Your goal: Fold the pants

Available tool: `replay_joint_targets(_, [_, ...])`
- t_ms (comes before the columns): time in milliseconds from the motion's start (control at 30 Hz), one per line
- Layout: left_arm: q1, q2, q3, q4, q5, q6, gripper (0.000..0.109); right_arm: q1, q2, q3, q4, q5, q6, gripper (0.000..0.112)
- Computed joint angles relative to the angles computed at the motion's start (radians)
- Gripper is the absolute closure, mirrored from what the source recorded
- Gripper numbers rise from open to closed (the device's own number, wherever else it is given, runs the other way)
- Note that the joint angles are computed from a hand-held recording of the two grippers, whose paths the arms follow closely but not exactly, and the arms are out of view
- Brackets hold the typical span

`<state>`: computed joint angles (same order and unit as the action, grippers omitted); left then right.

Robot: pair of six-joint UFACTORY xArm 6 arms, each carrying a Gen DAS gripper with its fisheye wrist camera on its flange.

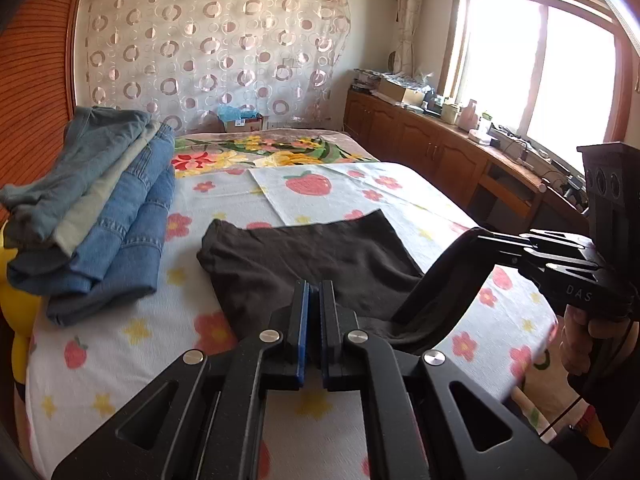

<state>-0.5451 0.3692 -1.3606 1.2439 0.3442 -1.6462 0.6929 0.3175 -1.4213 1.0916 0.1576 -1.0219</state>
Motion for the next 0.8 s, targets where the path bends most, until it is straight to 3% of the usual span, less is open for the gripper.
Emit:
replay_joint_targets(433, [0.081, 0.08, -0.089, -0.085, -0.024, 0.086, 0.103, -0.049, 0.247, -0.324, -0.218, 0.105, 0.221, 0.102])
replay_joint_targets(800, [0.13, 0.147, -0.146, -0.236, -0.065, 0.236, 0.102, -0.08, 0.422, -0.571, -0.413, 0.195, 0.389, 0.103])
